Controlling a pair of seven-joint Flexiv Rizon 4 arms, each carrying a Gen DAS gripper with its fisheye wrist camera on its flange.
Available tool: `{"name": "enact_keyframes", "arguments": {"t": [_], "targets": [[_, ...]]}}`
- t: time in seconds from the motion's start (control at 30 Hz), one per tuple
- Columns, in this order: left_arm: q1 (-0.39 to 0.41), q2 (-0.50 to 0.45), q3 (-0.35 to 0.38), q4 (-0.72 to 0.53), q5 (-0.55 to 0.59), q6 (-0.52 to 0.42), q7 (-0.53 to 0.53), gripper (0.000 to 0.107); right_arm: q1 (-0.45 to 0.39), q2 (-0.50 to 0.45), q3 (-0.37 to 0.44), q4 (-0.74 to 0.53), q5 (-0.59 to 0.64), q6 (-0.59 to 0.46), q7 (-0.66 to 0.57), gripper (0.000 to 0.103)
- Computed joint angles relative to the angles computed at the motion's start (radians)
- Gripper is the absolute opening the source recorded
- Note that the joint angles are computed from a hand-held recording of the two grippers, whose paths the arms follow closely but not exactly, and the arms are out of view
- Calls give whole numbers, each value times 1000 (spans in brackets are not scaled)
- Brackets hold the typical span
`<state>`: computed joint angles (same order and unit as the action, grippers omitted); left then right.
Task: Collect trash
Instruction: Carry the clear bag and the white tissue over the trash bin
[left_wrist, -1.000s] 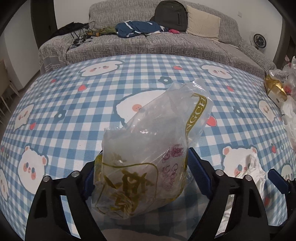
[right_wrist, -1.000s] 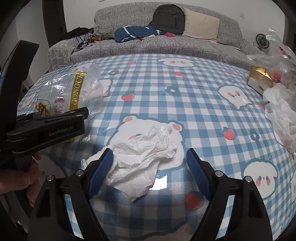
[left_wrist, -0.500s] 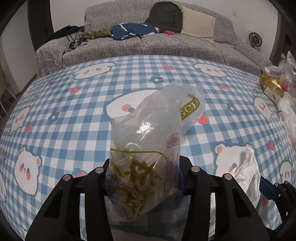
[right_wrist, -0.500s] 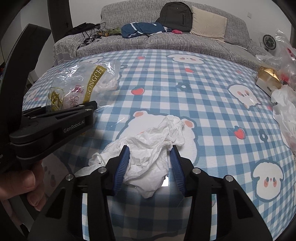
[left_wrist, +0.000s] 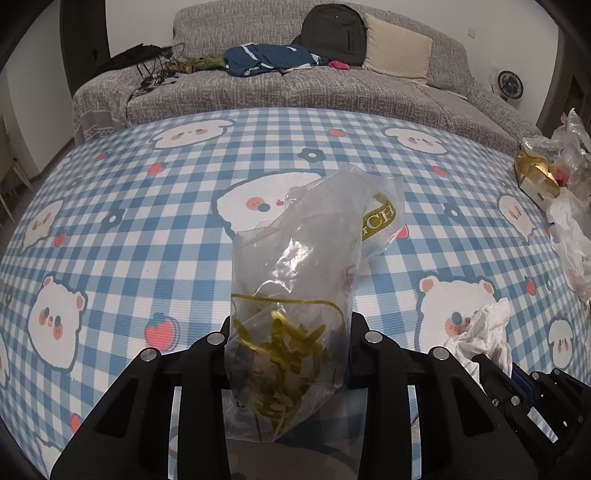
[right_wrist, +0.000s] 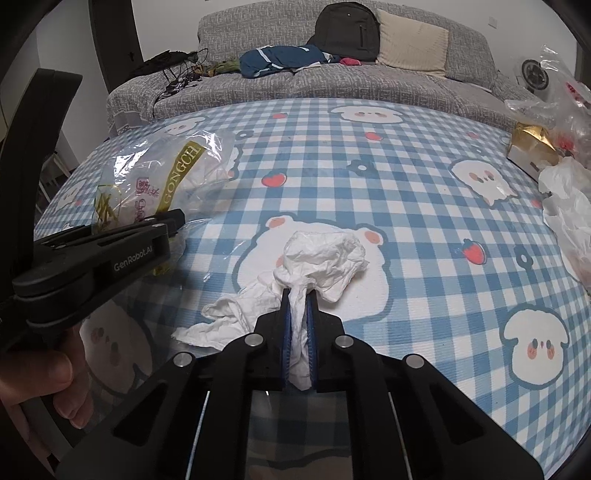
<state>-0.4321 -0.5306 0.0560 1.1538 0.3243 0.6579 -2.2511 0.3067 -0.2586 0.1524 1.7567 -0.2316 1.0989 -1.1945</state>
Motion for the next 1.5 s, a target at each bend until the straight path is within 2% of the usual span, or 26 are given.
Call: {"name": "enact_keyframes", "arguments": {"t": [0.6, 0.77, 1.1, 1.5], "targets": [[-33, 144, -29, 131, 51, -34, -85, 33, -15, 133, 2, 107, -64, 18, 44, 6], [-34, 205, -53, 181, 52, -53, -111, 33, -20, 200, 14, 161, -85, 22, 62, 6], [-53, 317, -108, 247, 124, -106, -176, 33, -39, 346, 43, 262, -77, 21, 78, 6], [-49, 431, -173, 348, 167, -148, -244, 33, -24, 460, 77, 372, -41, 11, 62, 6]]}}
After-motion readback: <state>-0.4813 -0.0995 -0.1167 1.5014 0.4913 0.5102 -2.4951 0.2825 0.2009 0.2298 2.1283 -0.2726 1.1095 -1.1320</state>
